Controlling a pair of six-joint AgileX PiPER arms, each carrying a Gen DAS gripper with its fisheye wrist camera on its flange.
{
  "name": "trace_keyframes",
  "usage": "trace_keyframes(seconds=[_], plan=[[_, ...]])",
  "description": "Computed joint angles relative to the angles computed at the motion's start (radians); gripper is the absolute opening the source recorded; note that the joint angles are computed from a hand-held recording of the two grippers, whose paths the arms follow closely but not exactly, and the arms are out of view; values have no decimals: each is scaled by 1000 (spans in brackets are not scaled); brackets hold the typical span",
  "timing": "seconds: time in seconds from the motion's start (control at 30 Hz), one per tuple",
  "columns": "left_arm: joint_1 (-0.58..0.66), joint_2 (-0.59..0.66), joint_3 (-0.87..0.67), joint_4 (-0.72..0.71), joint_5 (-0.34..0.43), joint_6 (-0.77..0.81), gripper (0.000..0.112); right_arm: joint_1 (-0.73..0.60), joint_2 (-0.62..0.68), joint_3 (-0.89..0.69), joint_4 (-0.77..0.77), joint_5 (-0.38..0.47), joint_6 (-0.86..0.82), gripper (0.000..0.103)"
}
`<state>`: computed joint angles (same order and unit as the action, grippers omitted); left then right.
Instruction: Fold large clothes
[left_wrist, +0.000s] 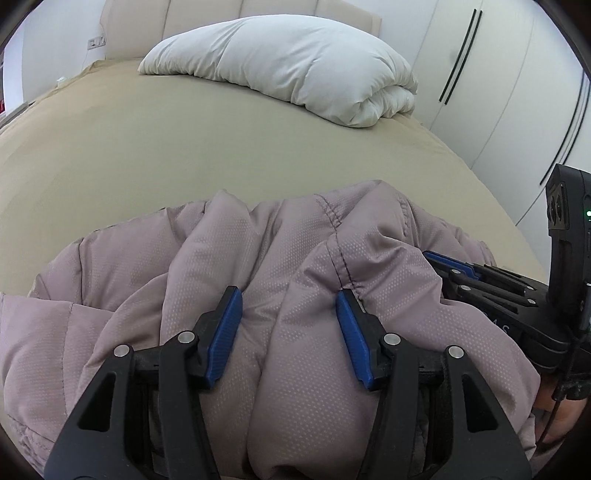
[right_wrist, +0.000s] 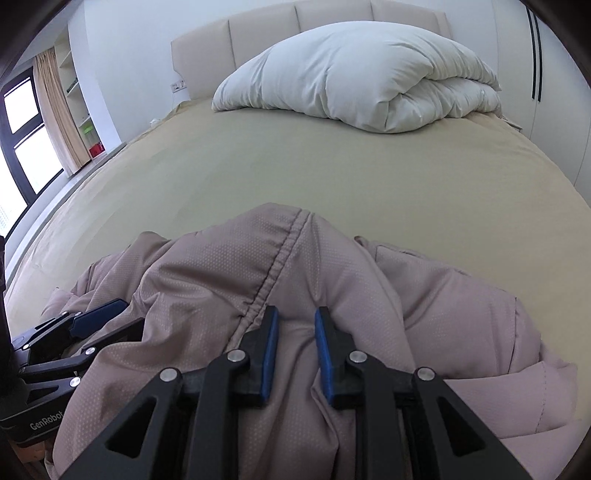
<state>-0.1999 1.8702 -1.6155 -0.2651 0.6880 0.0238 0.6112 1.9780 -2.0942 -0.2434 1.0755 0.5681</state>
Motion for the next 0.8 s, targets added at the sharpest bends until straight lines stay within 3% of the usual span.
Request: trace_keyframes(seconds=[0.13,0.23,0.3,0.47,0.6,0.8], plan=[[22,-18,22,-57,7,43,53,8,20,-39,-16,30,-1,23],[84,-90,81,-179,42,130,53,12,23,-127,11,120,11,24],[107,-158,125,-207,51,122,53,28,-49,-75,8,88,40,28],[150,-343,262,-219,29,133,53,136,-226,87,-64,15,86,51],[166,-458,365,-187,10,133,53,225,-305,198,-127,-10,155,51],[130,-466,463,-118,-22,113,53,261,-320,331,-116,-43,200,51]])
